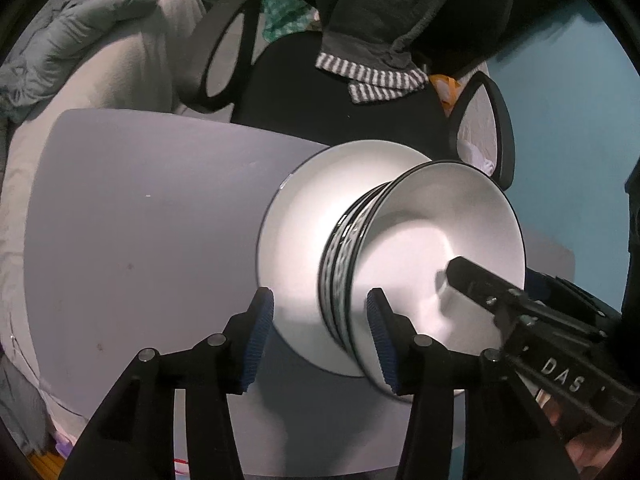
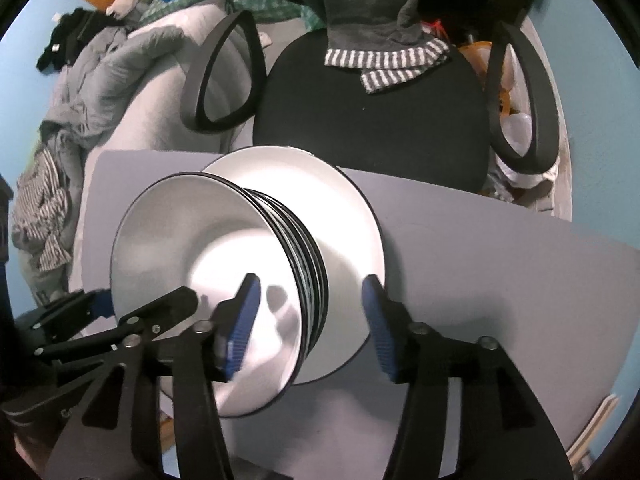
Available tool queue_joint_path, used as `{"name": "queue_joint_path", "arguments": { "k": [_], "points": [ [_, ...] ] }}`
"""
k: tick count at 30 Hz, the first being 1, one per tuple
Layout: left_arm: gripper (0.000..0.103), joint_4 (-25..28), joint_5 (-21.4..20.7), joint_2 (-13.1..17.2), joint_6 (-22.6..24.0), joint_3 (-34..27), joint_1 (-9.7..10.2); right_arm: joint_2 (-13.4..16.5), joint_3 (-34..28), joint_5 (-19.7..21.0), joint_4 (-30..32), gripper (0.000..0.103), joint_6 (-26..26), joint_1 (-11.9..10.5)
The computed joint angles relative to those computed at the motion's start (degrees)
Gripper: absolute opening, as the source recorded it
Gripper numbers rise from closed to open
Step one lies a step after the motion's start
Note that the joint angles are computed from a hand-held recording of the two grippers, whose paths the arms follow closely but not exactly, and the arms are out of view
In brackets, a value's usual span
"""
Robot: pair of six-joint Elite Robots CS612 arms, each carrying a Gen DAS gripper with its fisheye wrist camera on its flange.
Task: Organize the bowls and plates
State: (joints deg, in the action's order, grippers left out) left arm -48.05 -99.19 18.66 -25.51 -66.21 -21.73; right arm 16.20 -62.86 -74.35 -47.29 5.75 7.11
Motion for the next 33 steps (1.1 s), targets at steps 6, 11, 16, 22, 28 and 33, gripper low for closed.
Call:
{"name": "queue_joint_path", "arguments": {
  "k": [6, 11, 16, 22, 28, 33],
  "points": [
    [0.057, -1.26, 3.34, 0.19, -0.90, -3.82, -0.51, -0.10, -2.30, -3.48, -1.58, 0.057, 0.42, 0.26],
    [0.062, -2.83, 6.41, -0.10, -0.06, -6.56, -1.28, -0.67, -3.88, -5.88, -3.35, 0.061, 0.52, 0.55],
    [0.067, -4.53, 8.71, -0.08, 1.23, -9.71, -2.07, -1.39, -6.12, -8.10, -5.54, 0.063, -0.14, 0.78],
    [0.067, -4.73, 9.83, -0.31, 0.25, -12.42, -2.36, -1.62, -9.50, -10.50, -6.61, 0.064, -0.63, 0.96],
    [0.070, -5.04, 13.74, -0.52, -0.64, -15.28, -2.97, -1.82, -12.34, -12.14, -6.67, 0.069, -0.67, 1.19],
    [0.074, -5.23, 15.58, -0.57, 0.12, -17.91, -3.53, -2.12, -13.91, -13.13, -7.16, 0.069, -0.25, 1.65]
  ]
}}
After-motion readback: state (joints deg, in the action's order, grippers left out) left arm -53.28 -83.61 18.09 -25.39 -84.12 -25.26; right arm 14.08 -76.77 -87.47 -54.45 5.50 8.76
